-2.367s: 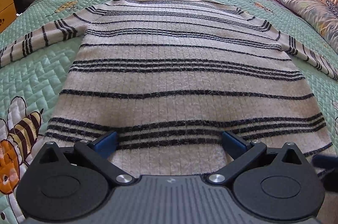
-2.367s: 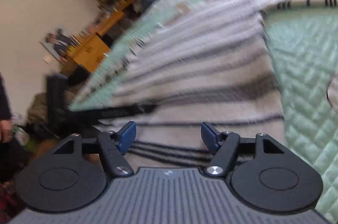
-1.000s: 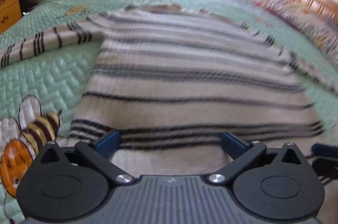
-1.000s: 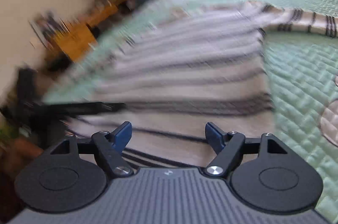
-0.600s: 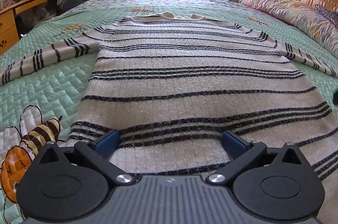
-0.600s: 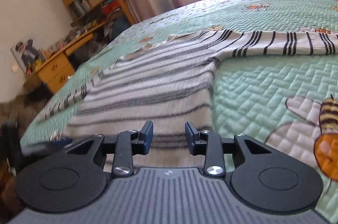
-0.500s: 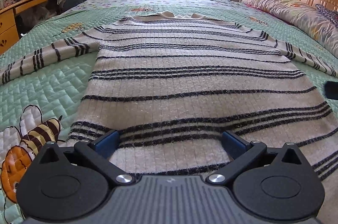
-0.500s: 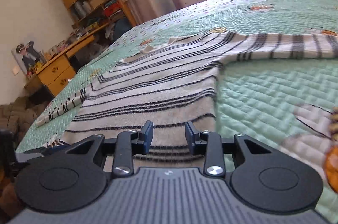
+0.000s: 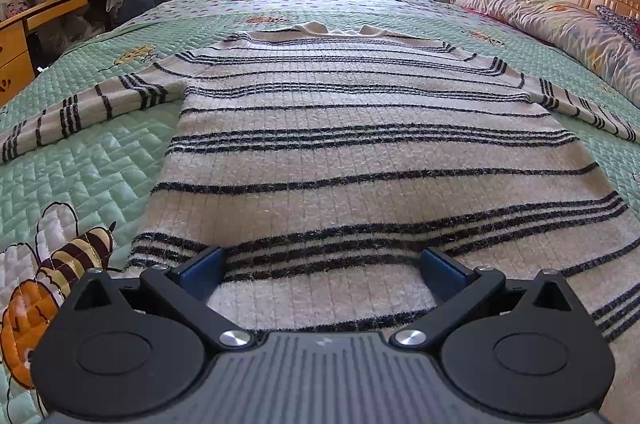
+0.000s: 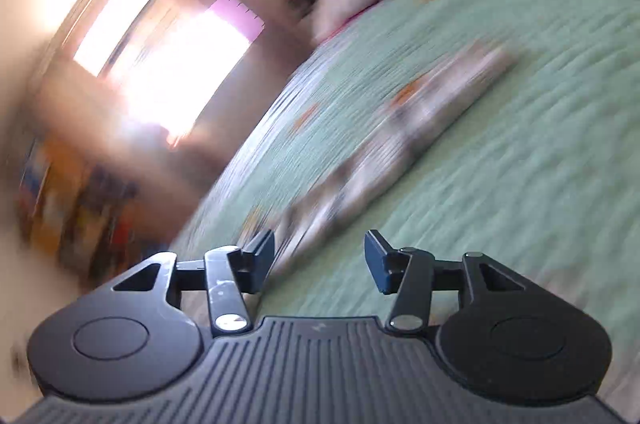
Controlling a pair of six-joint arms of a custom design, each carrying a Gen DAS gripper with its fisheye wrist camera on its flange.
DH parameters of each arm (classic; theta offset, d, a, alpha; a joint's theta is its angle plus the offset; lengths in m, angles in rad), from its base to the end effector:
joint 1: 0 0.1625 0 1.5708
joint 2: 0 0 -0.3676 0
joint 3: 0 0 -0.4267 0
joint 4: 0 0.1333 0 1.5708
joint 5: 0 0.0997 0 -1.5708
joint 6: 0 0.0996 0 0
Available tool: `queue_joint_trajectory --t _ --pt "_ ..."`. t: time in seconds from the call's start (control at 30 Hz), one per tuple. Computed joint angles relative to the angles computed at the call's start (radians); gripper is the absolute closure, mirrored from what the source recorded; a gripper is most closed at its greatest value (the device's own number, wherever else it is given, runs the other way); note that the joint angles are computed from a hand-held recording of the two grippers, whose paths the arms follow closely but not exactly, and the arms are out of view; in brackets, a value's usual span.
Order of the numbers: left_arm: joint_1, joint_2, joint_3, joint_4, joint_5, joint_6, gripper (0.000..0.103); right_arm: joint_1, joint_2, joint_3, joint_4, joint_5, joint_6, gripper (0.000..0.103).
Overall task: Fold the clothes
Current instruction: 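Move the open right gripper toward the striped sleeve cuff, then grasp the striped sleeve cuff with the right gripper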
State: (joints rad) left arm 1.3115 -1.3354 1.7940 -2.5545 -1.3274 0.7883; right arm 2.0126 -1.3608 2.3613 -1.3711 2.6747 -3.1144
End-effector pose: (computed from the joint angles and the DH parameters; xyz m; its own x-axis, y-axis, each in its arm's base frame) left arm -0.0026 -0.6232 0.2974 -0.5259 0.6862 -0.5025 0.8436 0.4960 -0.2056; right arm 0.2047 -0.3290 0.0862 -0.7583 0.5509 -0.3486 0.1755 -0.3425 -0.9230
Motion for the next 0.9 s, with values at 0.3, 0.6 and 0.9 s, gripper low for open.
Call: queue_joint_trajectory --t 0.3,0.6,0.9 --pt "-0.012 0.005 -0.004 0.010 0.035 -0.006 0.000 -0.200 -0.326 0.177 0.097 -0.033 0.264 0.047" --pt "-0.027 0.012 -0.017 0.038 0.070 -0.024 0.000 -0.273 -0.325 0.074 0.320 -0.049 0.312 0.055" --pt "-0.024 0.021 -0.046 0.088 0.058 -0.026 0.000 -0.235 -0.248 0.042 0.239 0.057 0.114 0.090"
